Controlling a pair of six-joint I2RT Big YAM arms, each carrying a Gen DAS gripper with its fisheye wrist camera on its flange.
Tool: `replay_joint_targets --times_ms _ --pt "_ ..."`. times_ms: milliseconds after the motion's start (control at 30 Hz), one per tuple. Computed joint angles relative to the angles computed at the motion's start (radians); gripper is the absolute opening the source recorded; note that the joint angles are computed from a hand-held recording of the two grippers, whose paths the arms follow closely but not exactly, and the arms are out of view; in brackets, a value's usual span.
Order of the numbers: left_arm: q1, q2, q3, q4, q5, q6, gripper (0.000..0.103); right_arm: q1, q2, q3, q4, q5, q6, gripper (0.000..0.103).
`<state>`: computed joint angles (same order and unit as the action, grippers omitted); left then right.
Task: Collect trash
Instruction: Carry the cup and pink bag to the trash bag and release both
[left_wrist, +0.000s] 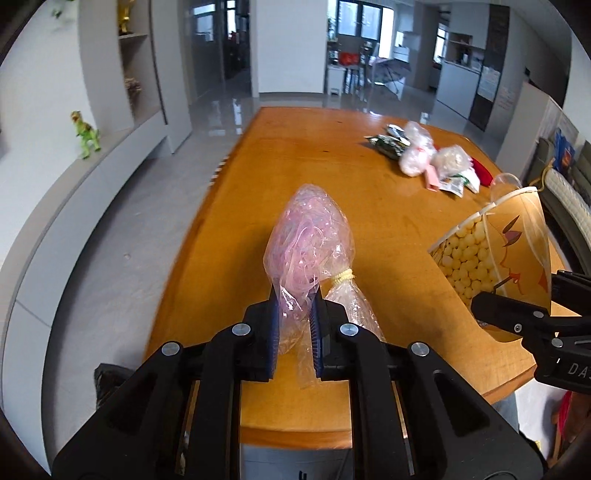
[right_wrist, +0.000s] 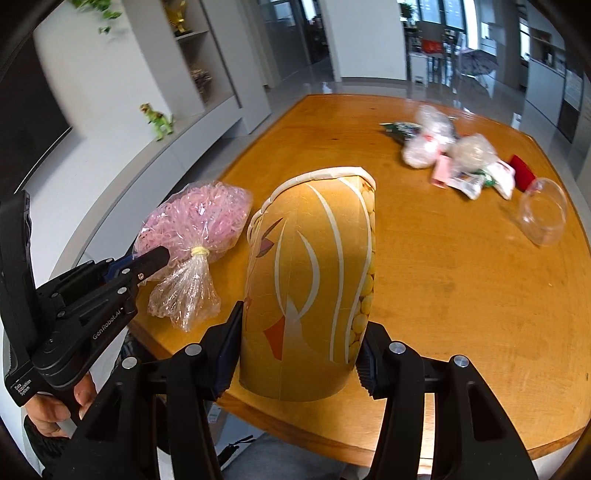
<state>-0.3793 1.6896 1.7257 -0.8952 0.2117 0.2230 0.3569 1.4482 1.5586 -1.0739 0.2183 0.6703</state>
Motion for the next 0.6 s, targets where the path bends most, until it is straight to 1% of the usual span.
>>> replay_joint_targets --times_ms 200,333,500,600 --pt "0.110 -0.072 -0.086 0.033 -0.023 -0.003 0.013 0.093 0.120 0.125 -0.004 -0.044 -0.040 0.054" --pt "0.199 -0.123 -0.159 0.054 -0.062 -0.014 0.013 0.157 0.215 0.230 -0.024 -0.078 -0.079 0.054" --pt "0.301 -0.164 -0.237 0.072 -0.115 -0.011 0.013 0.230 0.352 0.394 -0.073 -0.117 -0.128 0.054" --pt "0.361 -0.175 -0.277 0.078 -0.147 -0.014 0.013 0.267 0.442 0.510 -0.122 -0.144 -0.164 0.054"
